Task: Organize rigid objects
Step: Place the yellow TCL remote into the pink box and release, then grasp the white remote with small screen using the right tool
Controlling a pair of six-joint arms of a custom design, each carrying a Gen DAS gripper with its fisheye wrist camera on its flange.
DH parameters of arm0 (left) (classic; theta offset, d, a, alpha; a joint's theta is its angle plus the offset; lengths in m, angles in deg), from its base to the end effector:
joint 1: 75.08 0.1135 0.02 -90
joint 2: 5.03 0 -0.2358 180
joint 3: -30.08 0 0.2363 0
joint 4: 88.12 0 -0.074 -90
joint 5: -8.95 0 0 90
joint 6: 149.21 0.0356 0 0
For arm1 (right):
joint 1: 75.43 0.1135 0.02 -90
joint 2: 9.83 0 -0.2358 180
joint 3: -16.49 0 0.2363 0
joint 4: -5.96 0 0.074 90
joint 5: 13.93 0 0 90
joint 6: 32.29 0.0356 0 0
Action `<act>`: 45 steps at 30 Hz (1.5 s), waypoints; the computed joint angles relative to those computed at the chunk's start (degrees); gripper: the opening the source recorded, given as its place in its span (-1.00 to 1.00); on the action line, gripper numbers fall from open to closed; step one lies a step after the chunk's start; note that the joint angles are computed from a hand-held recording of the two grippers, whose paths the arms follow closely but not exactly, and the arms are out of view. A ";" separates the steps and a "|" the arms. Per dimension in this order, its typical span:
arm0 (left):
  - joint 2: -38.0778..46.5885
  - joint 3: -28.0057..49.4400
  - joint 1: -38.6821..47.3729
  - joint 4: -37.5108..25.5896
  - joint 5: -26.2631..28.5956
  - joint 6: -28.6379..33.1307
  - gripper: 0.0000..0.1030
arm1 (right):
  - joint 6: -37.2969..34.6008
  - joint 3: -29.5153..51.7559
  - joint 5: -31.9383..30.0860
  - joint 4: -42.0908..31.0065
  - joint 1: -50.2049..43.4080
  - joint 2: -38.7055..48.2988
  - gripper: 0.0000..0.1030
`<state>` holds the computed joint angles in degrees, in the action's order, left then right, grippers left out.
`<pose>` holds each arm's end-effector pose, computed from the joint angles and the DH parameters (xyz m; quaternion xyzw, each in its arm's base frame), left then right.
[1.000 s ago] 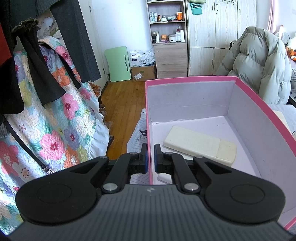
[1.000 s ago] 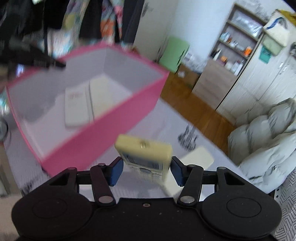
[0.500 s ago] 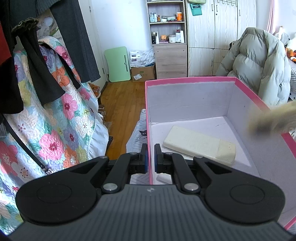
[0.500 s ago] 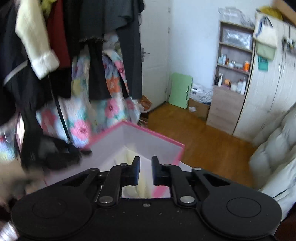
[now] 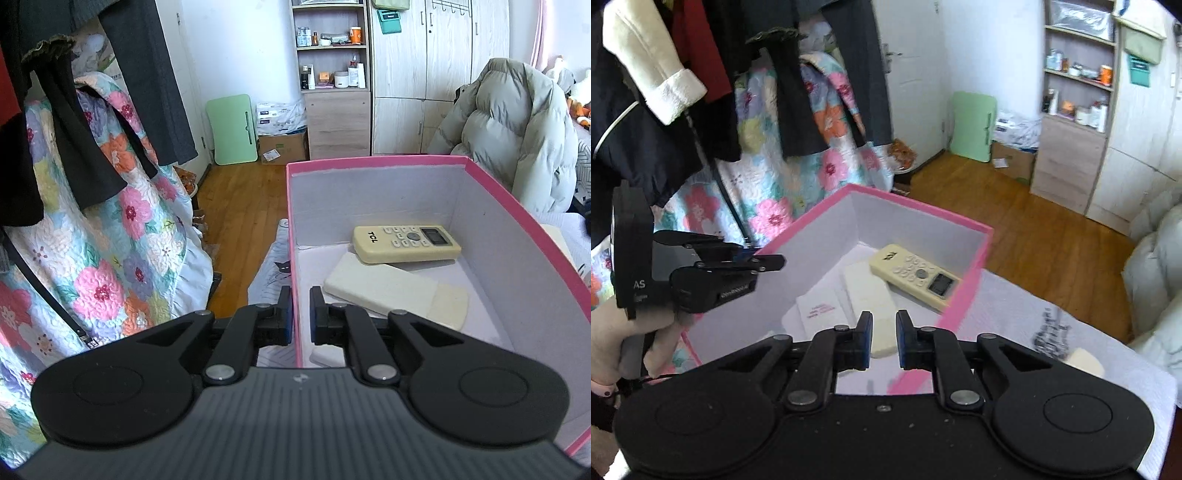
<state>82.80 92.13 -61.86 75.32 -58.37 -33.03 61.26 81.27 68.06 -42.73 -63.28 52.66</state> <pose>0.2979 0.0559 0.1744 0.1802 0.8822 -0.0358 0.4336 0.2165 0.0517 0.2530 -0.0953 0.9217 0.1148 0.3581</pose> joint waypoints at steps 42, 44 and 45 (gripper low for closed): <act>-0.82 -1.36 -1.09 1.46 -1.48 0.45 -0.86 | 11.03 -1.51 6.97 11.31 -19.52 22.72 0.15; -0.81 -1.33 -1.06 1.41 -1.40 0.41 -0.86 | 10.62 -4.51 7.01 9.88 -18.43 15.37 0.14; -0.82 -1.34 -1.08 1.42 -1.43 0.44 -0.86 | 10.51 -6.08 6.85 8.71 -17.83 11.10 0.14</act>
